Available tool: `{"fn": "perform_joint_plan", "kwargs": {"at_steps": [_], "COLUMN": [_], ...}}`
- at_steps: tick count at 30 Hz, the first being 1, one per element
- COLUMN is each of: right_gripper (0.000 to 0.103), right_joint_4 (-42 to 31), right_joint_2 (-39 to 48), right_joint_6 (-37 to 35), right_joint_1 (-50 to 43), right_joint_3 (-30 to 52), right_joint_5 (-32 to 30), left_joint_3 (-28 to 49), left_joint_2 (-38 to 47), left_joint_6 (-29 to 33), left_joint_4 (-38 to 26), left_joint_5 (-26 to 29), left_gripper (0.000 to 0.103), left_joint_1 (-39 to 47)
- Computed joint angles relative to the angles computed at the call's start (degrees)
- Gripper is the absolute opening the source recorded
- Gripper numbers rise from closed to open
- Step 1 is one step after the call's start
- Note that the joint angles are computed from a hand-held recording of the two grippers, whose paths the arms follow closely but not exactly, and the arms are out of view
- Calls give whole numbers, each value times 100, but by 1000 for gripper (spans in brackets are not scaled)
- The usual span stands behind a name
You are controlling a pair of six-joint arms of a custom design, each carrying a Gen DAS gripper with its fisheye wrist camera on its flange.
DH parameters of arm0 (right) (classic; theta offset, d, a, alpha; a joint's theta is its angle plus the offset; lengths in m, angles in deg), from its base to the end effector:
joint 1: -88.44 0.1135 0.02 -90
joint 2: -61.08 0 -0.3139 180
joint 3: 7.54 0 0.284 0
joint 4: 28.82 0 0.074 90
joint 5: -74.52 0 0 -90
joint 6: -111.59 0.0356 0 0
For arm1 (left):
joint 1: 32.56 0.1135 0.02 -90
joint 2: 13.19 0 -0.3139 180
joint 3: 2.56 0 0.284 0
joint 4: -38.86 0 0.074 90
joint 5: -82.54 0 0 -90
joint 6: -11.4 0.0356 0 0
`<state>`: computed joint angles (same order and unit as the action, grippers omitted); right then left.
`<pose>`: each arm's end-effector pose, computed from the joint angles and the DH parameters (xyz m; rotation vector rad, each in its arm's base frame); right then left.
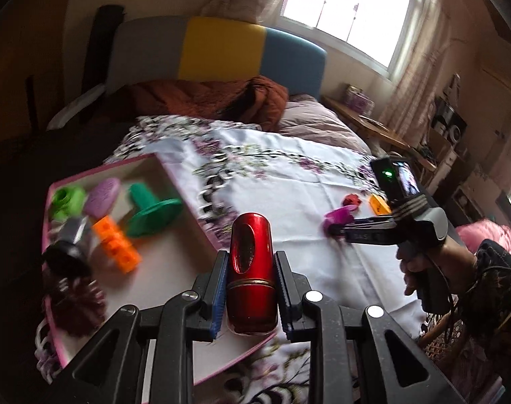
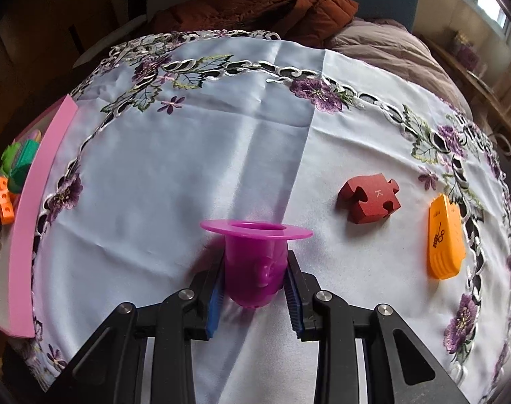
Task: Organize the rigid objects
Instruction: 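Carry the red cylinder into the tray and open the left gripper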
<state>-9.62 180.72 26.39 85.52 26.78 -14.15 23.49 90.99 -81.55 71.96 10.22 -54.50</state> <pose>0.2424 -0.0132 0.0031 0.1901 2.7178 -0.0222 0.2108 -0.0966 0.0636 0.5433 2.3204 -0.5733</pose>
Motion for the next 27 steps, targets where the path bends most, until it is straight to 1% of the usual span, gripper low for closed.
{"fn": "perform_joint_plan", "kwargs": {"at_steps": [2,6,9,12,15,16,18,20,22,27], "right_gripper": [32,32,32,32,32,32,32,32,32,32], "right_joint_4": [-6,-11,-19,-19,-24,-29,-31,-35,-27,-32], "right_joint_2": [2,0,-8,-20,-22,-23,-23,-24,-21,-25], "right_joint_6": [-3,-1,14,-2,-5,-3,-5,-6,-6,-3], "right_joint_1": [-18,8,22,39,39,38,37,44,51,56], "right_joint_3": [5,4,-1,-11,-9,-7,-5,-1,-7,-7], "right_joint_5": [-20,8,22,51,53,52,53,61,71,77], "left_joint_3": [-77,-171,-125,-68,-4,74,85,130,141,83], "left_joint_2": [-34,4,335,669,888,978,1193,1358,1403,1293], "left_joint_6": [165,717,1022,1254,1249,1296,1255,1328,1332,1337], "left_joint_4": [-67,-321,-364,-278,-161,-229,-19,48,43,33], "left_joint_5": [298,947,1181,1242,1104,1094,737,761,630,594], "left_gripper": [25,25,25,25,26,26,26,26,28,28], "left_joint_1": [457,1609,2186,2394,2288,2244,2127,2160,2152,2206]}}
